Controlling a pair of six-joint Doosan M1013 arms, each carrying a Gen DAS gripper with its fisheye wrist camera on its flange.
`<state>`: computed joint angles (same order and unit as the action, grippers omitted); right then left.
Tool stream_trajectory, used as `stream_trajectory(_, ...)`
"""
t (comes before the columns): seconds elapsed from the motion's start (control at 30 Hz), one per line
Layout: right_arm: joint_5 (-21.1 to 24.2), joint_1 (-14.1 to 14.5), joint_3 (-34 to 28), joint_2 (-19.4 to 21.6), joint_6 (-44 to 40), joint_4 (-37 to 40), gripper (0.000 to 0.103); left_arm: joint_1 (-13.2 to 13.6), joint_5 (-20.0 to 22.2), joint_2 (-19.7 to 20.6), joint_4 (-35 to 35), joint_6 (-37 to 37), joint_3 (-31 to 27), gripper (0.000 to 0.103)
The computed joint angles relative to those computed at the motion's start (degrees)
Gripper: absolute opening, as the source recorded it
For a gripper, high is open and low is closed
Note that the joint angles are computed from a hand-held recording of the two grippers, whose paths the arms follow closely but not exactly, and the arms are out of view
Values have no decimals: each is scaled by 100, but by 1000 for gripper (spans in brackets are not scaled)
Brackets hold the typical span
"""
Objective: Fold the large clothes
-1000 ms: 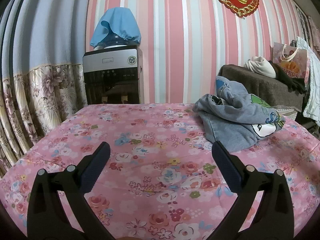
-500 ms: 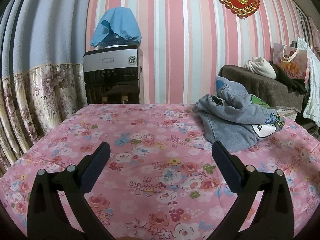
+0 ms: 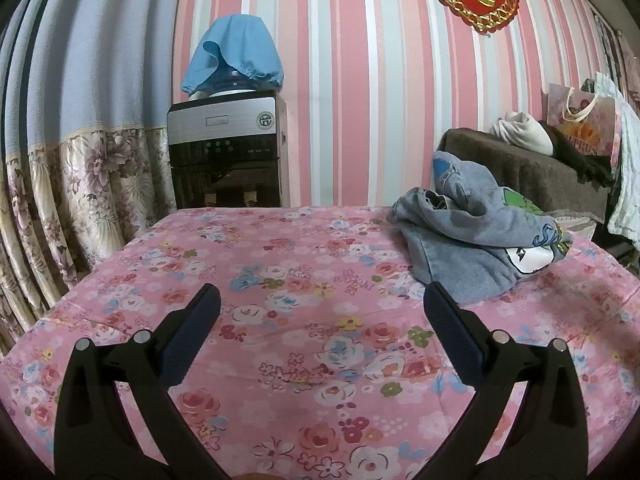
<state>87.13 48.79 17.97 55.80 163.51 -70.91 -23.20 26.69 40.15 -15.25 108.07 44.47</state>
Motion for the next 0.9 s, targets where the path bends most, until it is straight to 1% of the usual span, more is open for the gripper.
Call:
stream_trajectory(0.1, -4, -2, -5, 3, 6, 1, 101, -105, -26, -7, 1081, -848, -2, 100)
stream_trajectory(0.13, -2, -1, 2, -1, 5, 3, 101, -125, -66, -24, 1212, -909, 30, 100)
stream_trajectory(0.23, -1, -1, 2, -2, -1, 2, 101, -118, -31, -23, 991, -662, 21, 100)
stream_trajectory(0.3, 1, 0, -1, 0, 2, 0, 101, -113, 41, -1, 986, -688, -29, 100)
stream_trajectory(0.5, 0, 0, 1, -2, 1, 4, 101, -137, 13, -15, 1184, -853, 3, 100)
stream_trajectory(0.6, -2, 0, 2, -2, 3, 1, 101, -123, 215, 45, 1034, -734, -126, 100)
stream_trajectory(0.63, 0, -2, -7, 2, -2, 10, 101, -109, 346, 92, 944, -696, -222, 100)
stream_trajectory(0.7, -2, 0, 2, -3, 5, 7, 101, -59, 444, 137, 573, -516, -305, 100)
stream_trajectory(0.77, -3, 1, 1, -2, 8, 2, 101, 8, 220, 81, -29, -191, -166, 100)
stream_trajectory(0.83, -2, 1, -1, -1, 12, 2, 101, 9, -8, 26, -15, -271, -40, 100)
stream_trajectory(0.87, -3, 1, -7, 2, 6, -3, 101, 11, -2, 26, -102, -169, -39, 100)
stream_trajectory(0.9, -3, 0, -13, 6, -2, -1, 101, 16, 101, 50, -296, 80, -86, 100)
